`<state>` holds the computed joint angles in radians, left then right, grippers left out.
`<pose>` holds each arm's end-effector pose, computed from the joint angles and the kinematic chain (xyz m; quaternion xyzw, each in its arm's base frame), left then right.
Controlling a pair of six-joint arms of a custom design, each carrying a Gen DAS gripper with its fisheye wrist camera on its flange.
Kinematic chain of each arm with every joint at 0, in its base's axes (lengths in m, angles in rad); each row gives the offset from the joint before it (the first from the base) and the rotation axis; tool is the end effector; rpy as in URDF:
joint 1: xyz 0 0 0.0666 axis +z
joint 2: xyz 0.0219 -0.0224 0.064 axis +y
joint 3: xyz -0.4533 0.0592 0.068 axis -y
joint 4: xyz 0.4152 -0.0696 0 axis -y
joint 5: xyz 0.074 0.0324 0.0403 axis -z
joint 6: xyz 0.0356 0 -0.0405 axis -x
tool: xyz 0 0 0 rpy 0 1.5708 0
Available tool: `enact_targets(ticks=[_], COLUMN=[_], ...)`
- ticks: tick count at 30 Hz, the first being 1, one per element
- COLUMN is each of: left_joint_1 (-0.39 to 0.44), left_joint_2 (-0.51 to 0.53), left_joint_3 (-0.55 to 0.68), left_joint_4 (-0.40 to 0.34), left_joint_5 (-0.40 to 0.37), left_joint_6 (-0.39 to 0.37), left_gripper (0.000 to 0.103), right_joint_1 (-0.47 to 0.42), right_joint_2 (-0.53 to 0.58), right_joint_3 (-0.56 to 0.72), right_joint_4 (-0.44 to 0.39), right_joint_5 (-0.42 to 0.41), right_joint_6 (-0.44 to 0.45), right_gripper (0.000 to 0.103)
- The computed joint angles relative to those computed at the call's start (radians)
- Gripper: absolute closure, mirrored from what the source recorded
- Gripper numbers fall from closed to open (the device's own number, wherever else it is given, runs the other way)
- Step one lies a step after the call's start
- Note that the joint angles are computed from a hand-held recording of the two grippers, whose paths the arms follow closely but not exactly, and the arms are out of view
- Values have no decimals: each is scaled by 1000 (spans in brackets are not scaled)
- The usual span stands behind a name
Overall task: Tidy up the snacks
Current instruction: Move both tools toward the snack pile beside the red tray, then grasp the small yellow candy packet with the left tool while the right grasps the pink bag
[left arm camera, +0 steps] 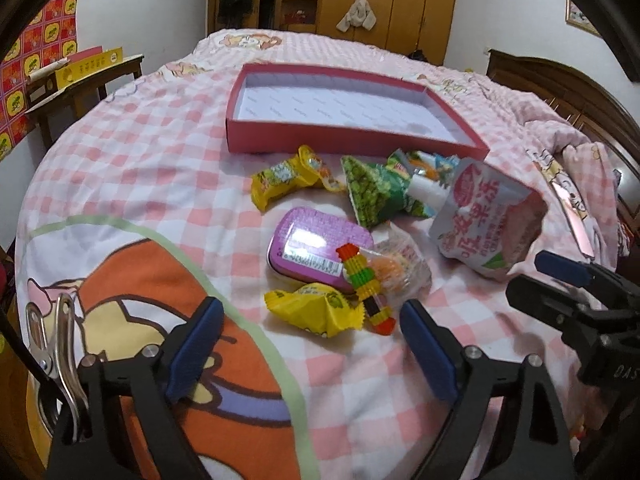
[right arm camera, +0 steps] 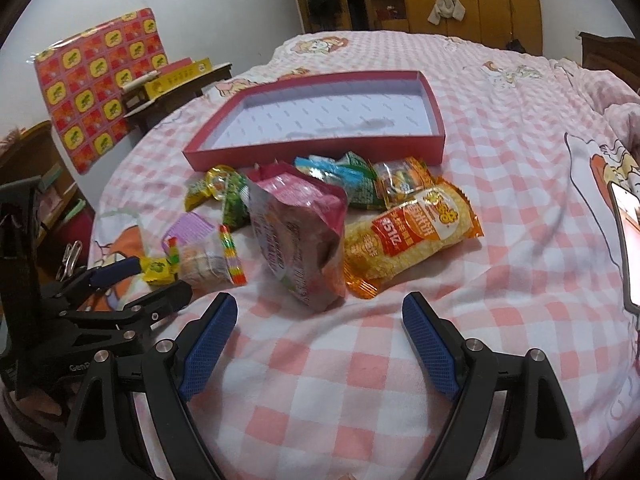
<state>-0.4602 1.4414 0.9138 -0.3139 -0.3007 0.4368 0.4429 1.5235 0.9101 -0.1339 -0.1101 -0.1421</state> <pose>0.4179 -0.1958 0.2992 -0.0426 0.9243 -0.0268 0.3784 0.4394 0.2123 0.2731 -0.1589 0.9014 0.1635 0.3681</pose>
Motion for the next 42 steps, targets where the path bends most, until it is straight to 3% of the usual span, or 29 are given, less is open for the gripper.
enact_targets(ticks=[5, 14, 17, 21, 26, 32, 37, 42], left_joint_1=[-1, 36, 58, 89, 121, 127, 136, 143], left_joint_2=[-37, -8, 13, 48, 87, 131, 169, 161], left_joint_3=[-10, 50, 71, 107, 145, 190, 219, 209], left_joint_4=[26, -1, -6, -35, -50, -70, -109, -88], left_joint_5=[-41, -86, -103, -71, 1, 65, 95, 119], left_joint_6=[-34, -73, -87, -125, -158, -199, -197, -191], left_gripper=[10, 10, 16, 28, 28, 29, 44, 58], right_joint_1=[8, 6, 1, -4, -21, -18, -17, -20], right_joint_2=[-26, -23, -17, 0, 24, 42, 58, 66], right_joint_3=[-10, 17, 28, 40, 59, 69, 78, 78], right_joint_4=[30, 49, 53, 58, 55, 59, 38, 53], right_joint_5=[17, 6, -6, -25, -111, -120, -132, -140], right_joint_6=[14, 10, 10, 13, -12, 6, 9, 0], right_gripper=[16, 17, 19, 29, 31, 41, 53, 53])
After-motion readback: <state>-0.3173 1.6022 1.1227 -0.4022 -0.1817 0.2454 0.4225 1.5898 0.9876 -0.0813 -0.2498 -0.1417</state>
